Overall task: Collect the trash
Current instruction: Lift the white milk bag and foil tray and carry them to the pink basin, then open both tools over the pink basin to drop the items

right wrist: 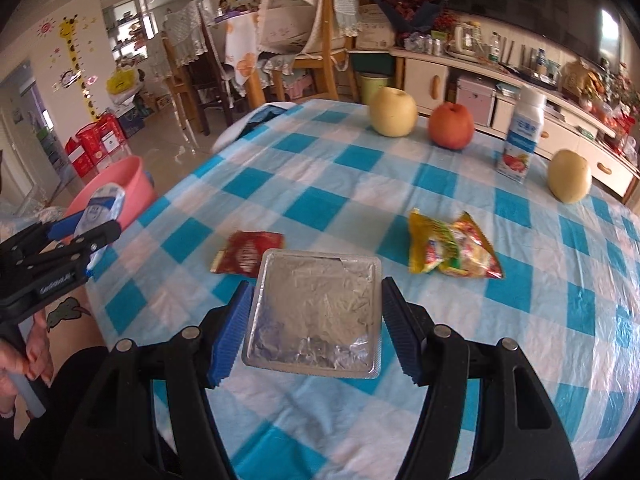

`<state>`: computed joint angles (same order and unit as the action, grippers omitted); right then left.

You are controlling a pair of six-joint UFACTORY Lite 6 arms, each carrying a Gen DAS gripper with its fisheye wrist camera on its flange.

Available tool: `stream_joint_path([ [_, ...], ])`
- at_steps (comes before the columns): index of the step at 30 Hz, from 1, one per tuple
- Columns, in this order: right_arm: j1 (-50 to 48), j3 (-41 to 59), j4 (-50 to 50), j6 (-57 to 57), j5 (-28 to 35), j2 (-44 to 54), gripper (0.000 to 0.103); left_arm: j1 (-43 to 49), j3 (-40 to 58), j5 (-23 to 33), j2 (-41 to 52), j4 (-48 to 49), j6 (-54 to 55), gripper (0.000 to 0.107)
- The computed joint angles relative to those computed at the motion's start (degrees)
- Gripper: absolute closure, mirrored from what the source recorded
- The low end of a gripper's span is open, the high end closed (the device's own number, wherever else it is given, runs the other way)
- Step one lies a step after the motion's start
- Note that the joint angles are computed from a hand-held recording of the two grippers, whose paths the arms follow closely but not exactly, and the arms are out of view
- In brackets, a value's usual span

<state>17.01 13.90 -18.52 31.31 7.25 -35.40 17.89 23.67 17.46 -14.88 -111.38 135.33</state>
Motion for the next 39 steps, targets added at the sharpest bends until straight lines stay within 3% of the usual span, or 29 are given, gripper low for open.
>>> stream_joint_path([
  [8,18.61,16.42,-40.07,46.71,4.35,16.66,0.038,12.38,8.77,5.38,9.55,6.4,-0.55,0.045],
  [13,23.91,30.7,-41.48,46.83,5.21,29.84,0.038,17.09,15.36,6.53,16.78,7.05,0.68,0.045],
  [20,27.77,53.13,-28.99,31.37,5.51,48.32,0.038,21.74,26.91,6.4,28.52,8.48,0.23,0.045],
  [26,27.54,75.24,3.19,-2.4,5.42,64.87,0.038,24.39,38.65,6.26,39.51,16.66,-9.85,0.045],
  [30,26.76,92.67,21.5,-19.51,9.81,77.34,0.038,25.5,45.39,7.23,45.41,22.54,-16.76,0.045],
  [33,26.2,106.19,28.34,-24.67,14.32,86.77,0.037,25.65,49.24,7.23,49.21,25.36,-19.98,0.045],
  [36,25.86,115.44,28.96,-22.42,17.34,93.15,0.017,26.03,52.68,9.1,52.43,30.06,-24.3,0.045],
  [39,25.14,112.04,31.43,-22.67,14.42,91.28,0.016,26.62,54.72,11.33,54.55,32.31,-25.92,0.044],
])
